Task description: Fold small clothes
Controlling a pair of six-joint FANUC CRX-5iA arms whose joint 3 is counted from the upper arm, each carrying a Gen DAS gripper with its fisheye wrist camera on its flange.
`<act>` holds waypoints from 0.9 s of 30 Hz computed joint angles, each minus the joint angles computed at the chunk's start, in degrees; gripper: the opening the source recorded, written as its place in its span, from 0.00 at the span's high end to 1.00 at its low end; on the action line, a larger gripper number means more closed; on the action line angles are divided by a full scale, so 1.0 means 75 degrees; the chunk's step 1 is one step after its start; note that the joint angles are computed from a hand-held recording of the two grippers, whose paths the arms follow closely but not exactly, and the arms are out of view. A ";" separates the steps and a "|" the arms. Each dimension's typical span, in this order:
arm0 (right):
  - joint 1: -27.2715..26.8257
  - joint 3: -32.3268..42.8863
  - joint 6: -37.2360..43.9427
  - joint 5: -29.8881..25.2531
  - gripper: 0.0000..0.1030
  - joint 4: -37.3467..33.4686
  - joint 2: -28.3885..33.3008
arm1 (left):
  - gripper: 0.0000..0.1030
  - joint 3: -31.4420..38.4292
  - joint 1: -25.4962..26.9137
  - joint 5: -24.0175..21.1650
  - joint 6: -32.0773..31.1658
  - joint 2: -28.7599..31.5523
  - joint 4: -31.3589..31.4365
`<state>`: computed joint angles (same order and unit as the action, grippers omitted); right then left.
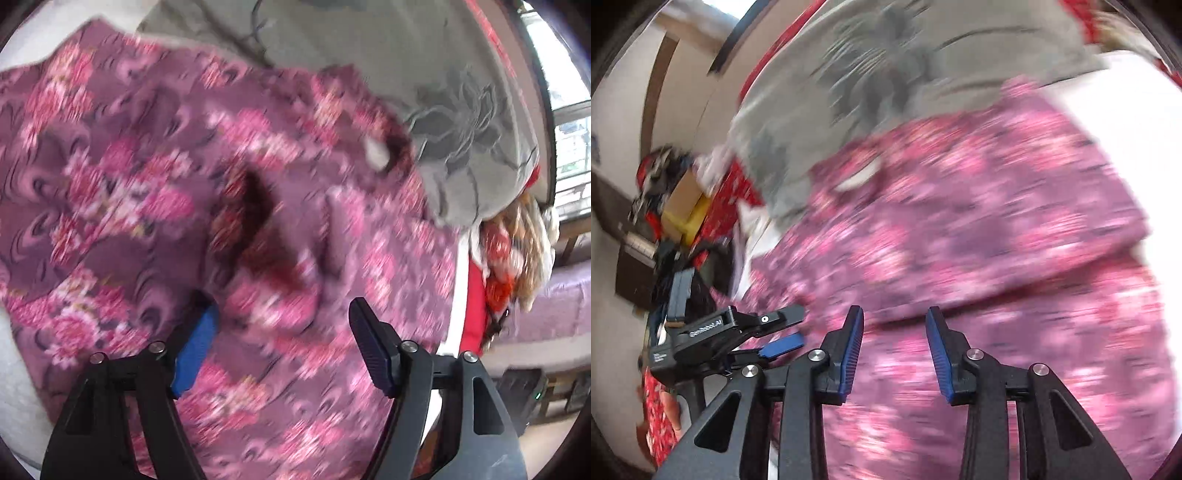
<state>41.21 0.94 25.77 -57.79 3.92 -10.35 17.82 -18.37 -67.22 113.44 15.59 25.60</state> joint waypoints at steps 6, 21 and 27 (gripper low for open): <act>-0.0643 -0.1207 -0.1323 0.0045 0.63 0.1033 -0.1166 | 0.97 0.0289 0.0009 0.0276 0.0357 -0.0407 -0.0769; -0.1207 -0.1643 -0.1029 0.1000 0.90 0.0733 -0.0944 | 0.94 0.0420 0.0083 -0.0827 0.0706 -0.0101 -0.1372; -0.0907 -0.1427 -0.1482 0.0192 0.81 0.1288 -0.0855 | 0.90 -0.0366 0.0212 0.0196 0.0517 -0.0985 -0.0997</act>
